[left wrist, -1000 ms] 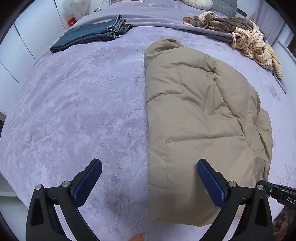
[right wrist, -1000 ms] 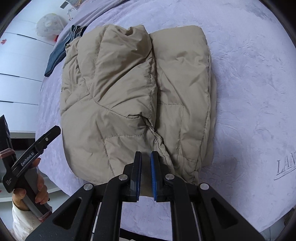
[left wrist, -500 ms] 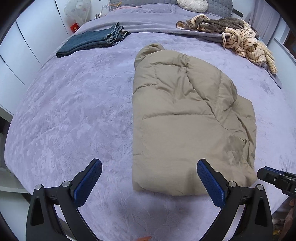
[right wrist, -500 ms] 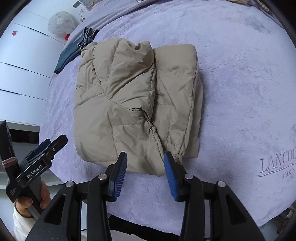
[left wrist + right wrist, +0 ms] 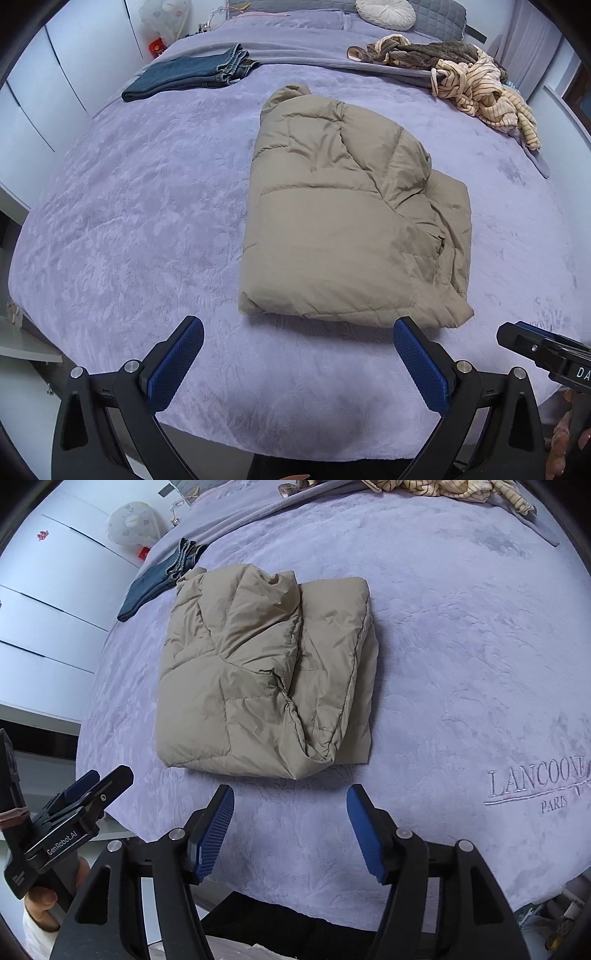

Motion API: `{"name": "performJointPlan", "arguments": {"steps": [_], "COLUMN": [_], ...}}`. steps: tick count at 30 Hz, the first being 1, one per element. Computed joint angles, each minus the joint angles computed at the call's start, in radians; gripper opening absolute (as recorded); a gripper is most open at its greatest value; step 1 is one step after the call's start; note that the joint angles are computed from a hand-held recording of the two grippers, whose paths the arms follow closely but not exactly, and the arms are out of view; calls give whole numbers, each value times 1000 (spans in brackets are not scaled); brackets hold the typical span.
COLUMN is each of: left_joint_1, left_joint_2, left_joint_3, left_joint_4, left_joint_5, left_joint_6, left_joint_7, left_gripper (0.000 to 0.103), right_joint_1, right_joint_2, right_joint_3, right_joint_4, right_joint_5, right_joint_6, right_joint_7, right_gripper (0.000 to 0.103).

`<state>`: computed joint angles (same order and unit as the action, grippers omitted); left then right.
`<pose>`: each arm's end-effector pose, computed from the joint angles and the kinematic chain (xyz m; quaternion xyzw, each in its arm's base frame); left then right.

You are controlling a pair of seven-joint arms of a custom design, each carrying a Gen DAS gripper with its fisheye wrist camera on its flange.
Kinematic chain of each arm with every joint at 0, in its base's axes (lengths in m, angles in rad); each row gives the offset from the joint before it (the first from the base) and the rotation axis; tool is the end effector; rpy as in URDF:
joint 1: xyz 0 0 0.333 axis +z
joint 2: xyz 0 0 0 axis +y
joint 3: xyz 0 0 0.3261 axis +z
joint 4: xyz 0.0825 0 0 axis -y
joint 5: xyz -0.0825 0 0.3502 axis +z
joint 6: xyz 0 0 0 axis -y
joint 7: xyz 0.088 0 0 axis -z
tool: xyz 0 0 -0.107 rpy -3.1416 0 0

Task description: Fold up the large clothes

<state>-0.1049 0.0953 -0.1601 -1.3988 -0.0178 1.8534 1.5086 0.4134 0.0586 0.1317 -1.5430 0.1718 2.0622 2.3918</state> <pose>0.5566 -0.1465 0.6903 -0.6236 0.7607 -0.1552 0.0912 0.4929 0.3063 0.6698 -0.5664 0.7873 0.0629 0.2353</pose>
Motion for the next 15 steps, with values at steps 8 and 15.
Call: {"name": "performJointPlan", "arguments": {"steps": [8, 15], "left_joint_1": [12, 32], "left_joint_2": [-20, 14], "left_joint_3": [8, 15], "left_joint_4": [9, 76], "left_joint_5": [14, -4], "left_joint_6": [0, -8], "left_joint_7": [-1, 124], "left_gripper": [103, 103], "right_joint_1": [34, 79], "right_joint_2": [18, 95], "right_joint_3": [14, 12], "right_joint_4": [87, 228], "right_joint_5": [-116, -223], "right_joint_6": [-54, -93], "right_joint_7": [37, 119], "right_gripper": [79, 80]}}
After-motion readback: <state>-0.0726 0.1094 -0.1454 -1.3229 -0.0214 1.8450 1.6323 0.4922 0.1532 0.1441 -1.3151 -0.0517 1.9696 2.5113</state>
